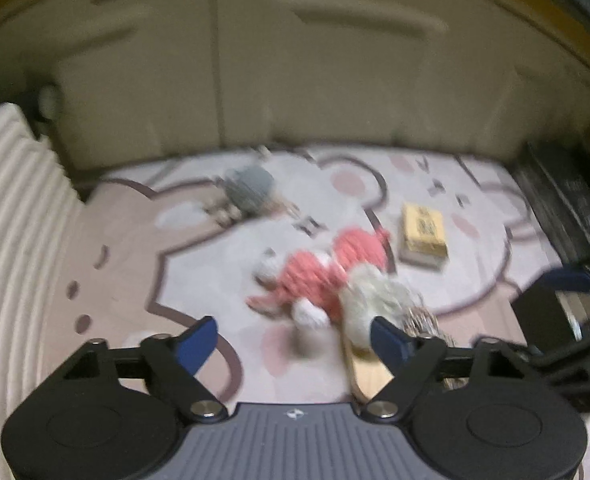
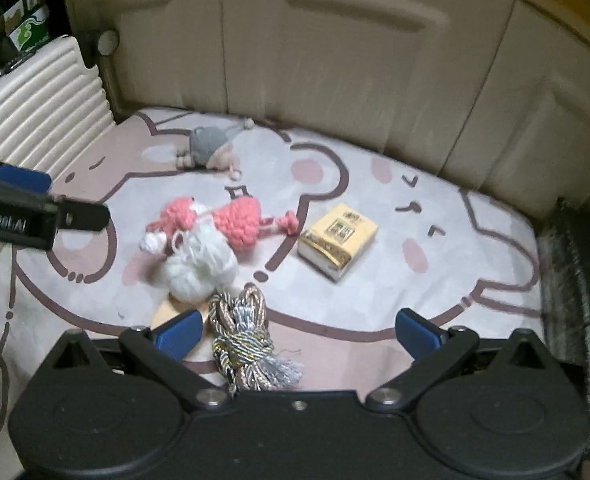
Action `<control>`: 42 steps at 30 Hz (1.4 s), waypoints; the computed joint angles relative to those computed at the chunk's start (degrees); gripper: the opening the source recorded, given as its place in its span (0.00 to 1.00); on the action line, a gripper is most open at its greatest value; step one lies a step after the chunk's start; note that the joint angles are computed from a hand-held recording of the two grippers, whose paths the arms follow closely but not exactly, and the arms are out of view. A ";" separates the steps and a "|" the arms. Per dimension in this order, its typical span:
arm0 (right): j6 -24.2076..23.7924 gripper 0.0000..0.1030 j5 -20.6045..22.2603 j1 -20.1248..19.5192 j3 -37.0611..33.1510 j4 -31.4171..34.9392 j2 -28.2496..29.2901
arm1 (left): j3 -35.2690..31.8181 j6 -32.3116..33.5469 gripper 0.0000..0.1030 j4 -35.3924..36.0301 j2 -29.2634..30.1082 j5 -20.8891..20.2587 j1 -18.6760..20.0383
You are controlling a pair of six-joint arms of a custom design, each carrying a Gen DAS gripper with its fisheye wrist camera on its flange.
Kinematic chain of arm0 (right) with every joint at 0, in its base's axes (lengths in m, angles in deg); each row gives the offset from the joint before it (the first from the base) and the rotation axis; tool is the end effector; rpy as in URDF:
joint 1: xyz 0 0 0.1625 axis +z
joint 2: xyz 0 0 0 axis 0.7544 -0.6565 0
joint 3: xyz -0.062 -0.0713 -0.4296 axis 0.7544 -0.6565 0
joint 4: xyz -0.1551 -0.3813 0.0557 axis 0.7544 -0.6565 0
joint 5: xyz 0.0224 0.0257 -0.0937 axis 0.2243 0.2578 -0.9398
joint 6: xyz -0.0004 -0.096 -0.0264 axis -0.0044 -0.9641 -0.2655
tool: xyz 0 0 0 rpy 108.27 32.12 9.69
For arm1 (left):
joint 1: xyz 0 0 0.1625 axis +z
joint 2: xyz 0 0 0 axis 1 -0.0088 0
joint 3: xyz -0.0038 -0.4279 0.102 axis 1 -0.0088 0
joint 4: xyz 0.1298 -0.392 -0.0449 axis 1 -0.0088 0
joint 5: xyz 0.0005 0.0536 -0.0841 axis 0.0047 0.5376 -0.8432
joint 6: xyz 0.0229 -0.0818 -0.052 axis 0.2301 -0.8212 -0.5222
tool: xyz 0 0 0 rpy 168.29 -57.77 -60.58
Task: Organize objects
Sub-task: 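Grasp the wooden paddle with the left tool while the right tool grasps the twisted rope, then lift the paddle with the left tool while the right tool lifts the rope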
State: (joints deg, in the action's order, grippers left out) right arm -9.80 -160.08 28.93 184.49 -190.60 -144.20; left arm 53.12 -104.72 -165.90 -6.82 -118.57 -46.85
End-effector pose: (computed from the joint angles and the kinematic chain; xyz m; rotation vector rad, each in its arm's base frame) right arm -0.0366 -0.6514 0.3496 0.7734 -2.3123 0.5100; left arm -0.4089 -0.6579 -0.0710 0.3750 2.3632 -0.6180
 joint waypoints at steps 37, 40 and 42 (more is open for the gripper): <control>5.78 0.40 -5.58 -1.77 -4.71 19.37 2.22 | -19.88 -10.71 0.49 17.04 12.88 -11.65 4.22; 4.70 0.41 -4.80 -2.05 -4.83 19.19 2.44 | -22.52 -9.92 0.49 19.62 14.47 -9.80 3.94; 4.30 0.42 -4.32 -2.19 -5.09 19.54 2.72 | -23.34 -9.55 0.48 20.18 14.92 -9.33 3.97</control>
State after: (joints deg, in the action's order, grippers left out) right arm -5.51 -164.40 26.73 179.41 -171.06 -141.49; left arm 29.78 -114.27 -145.71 8.10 -127.90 -42.88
